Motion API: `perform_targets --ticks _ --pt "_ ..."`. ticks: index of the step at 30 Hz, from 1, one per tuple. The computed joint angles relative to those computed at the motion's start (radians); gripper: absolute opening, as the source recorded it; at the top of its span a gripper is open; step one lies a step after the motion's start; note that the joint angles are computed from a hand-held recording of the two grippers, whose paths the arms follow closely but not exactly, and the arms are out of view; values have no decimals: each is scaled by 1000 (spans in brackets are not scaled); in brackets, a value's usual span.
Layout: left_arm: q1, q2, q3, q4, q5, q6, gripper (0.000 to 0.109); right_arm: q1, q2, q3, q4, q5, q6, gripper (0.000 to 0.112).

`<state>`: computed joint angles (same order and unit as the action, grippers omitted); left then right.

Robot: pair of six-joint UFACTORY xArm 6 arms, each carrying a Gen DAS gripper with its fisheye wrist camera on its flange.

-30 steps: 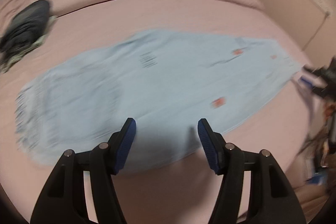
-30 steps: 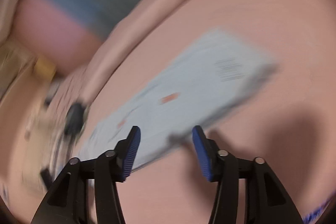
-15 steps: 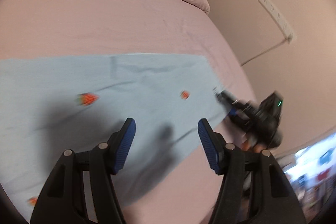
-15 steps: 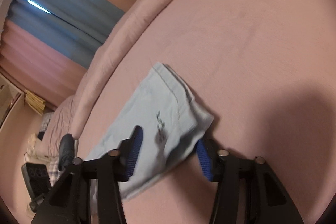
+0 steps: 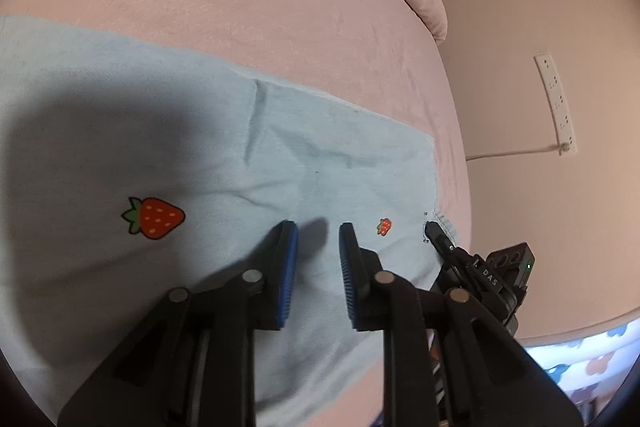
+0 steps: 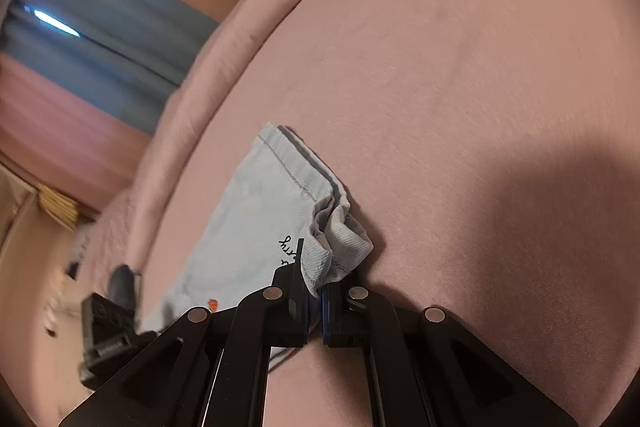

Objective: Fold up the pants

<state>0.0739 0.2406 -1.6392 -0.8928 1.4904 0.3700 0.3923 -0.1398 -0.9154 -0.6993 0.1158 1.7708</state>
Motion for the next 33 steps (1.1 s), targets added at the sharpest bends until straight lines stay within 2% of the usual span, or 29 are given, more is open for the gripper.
perform_targets --ticks 1,2,3,4,7,10,13,18,21,23,24,25,26,27,28,33 --pt "6 6 -7 -14 5 -6 51 13 -12 -19 -16 36 -11 1" --pt "17 -5 -3 -49 8 -18 62 21 -19 -34 -57 64 6 1" --pt "30 -11 -11 -61 10 -29 80 41 -27 -64 -74 115 -11 1" --pt "35 -32 2 -61 -4 -37 87 56 -15 -102 -82 155 -34 1" --pt "58 -54 -5 -75 25 -26 87 111 -1 -189 -97 273 -121 1" --pt "100 -72 5 -144 67 -20 88 193 57 -322 -160 387 -221 1" --pt "151 -52 -26 -212 144 -27 91 268 137 -450 -199 459 -342 1" --pt "166 -61 -4 -295 186 -35 97 378 288 -622 -242 486 -531 1" --pt "156 -13 -46 -303 216 -86 98 413 363 -685 -184 466 -648 1" --pt "149 -14 -29 -265 176 -94 95 435 405 -727 -145 491 -714 1" --pt "149 -25 -15 -235 145 -86 83 447 430 -752 -126 512 -750 1" --pt "149 -28 -11 -214 130 -84 61 455 444 -762 -128 530 -763 1" --pt "150 -25 -12 -188 120 -82 48 463 457 -777 -127 552 -776 1" --pt "154 -19 -17 -166 115 -78 23 466 468 -791 -120 566 -787 1" --pt "159 -23 -19 -143 102 -64 13 472 458 -777 -125 570 -781 1" --pt "204 -46 -38 -152 66 48 9 497 517 -879 -147 599 -803 1"
